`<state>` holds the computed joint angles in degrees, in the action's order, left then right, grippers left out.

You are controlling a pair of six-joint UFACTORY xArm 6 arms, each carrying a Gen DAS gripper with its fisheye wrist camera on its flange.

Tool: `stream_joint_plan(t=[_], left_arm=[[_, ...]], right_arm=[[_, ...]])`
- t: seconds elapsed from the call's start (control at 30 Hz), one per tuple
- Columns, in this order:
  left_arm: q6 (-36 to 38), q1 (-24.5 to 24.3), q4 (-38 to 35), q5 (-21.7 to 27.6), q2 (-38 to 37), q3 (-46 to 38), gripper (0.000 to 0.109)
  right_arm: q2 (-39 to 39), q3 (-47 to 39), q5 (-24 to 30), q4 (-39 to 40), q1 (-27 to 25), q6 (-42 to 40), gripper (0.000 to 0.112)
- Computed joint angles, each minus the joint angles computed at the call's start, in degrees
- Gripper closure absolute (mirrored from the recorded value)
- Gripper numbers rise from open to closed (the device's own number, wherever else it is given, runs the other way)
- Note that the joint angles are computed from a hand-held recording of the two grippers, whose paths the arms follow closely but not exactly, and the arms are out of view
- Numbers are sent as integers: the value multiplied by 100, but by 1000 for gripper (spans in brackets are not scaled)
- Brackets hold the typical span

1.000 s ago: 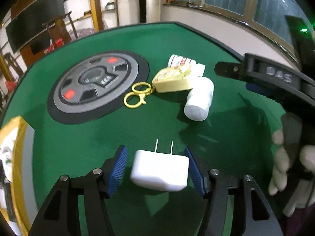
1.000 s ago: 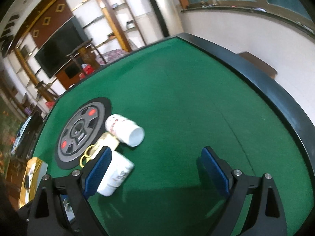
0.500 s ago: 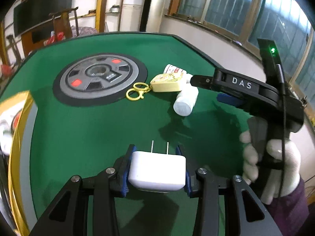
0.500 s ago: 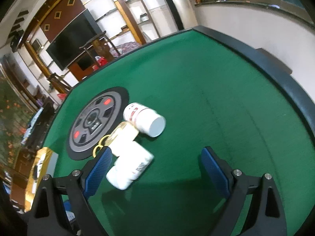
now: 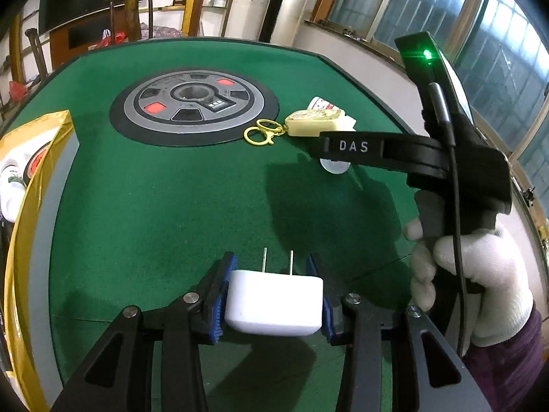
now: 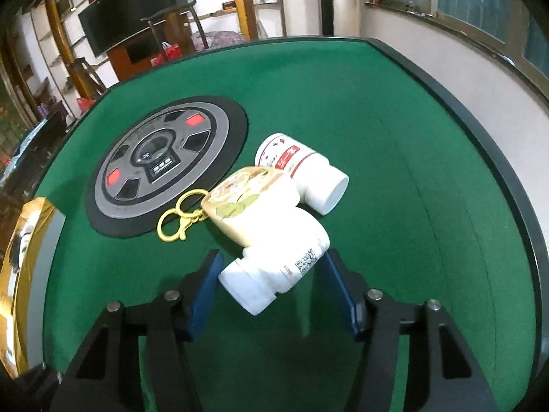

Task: Organize rigid objects
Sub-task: 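Lift the charger with the left gripper while the right grasps the white pill bottle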

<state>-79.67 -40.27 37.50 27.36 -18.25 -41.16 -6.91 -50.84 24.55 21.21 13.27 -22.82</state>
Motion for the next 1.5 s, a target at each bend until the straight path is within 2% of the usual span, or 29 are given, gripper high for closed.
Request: stream_joint_plan(t=[0.1, 0.2, 0.43, 0.67, 0.93, 1.17, 1.5], left_arm=[[27, 16, -1, -114, -8, 38, 60], [45, 30, 2, -143, 2, 40, 59], [82, 30, -13, -199, -5, 57, 60], [87, 33, 9, -173, -1, 48, 60], [-256, 198, 150, -602, -173, 303, 63], [-298, 16, 318, -355, -358, 335, 66], [-713, -301, 627, -187, -1018, 725, 66]], right_arm=[[-35, 42, -15, -60, -43, -55, 70], [-203, 175, 156, 117, -184, -400, 73], [-493, 377, 380, -245, -245, -435, 73], [-354, 347, 94, -783, -121, -11, 74], [-870, 761, 328, -101, -290, -642, 76], [-1674, 1304, 588, 385, -402, -1160, 78], [-2448, 2068, 106, -273, -186, -846, 78]])
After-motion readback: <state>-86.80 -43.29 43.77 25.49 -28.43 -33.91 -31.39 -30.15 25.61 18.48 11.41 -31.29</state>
